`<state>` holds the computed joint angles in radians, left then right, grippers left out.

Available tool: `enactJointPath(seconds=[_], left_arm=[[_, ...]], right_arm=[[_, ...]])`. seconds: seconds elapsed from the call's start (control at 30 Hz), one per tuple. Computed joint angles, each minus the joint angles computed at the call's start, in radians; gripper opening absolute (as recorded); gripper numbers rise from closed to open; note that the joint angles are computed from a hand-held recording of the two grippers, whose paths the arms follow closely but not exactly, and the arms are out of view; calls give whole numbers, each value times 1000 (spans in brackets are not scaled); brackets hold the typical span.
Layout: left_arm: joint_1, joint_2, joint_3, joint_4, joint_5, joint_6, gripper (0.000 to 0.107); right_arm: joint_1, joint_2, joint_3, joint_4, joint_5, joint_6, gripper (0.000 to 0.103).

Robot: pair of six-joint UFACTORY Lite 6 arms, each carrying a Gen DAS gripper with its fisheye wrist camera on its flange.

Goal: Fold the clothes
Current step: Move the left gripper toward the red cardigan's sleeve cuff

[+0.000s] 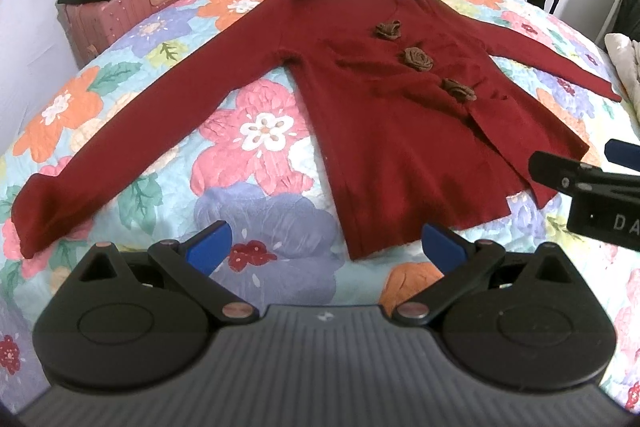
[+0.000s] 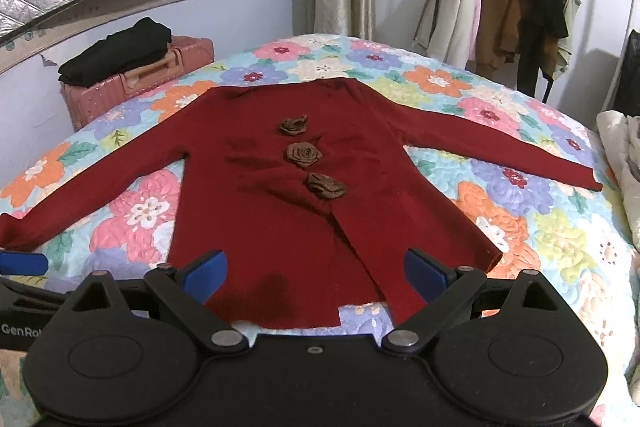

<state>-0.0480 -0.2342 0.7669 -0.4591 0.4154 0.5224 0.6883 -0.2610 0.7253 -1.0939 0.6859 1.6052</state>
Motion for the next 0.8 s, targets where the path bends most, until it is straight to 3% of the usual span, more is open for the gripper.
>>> enactJointPath(seconds=[0.57,0.8], left_arm=[[79,106,37,-149,22,168,103],[232,165,62,-368,59,397,103]], right_arm=[[-23,54,34,-13,-55,-9,97],[-109,155,85,-146,-285,129,98]])
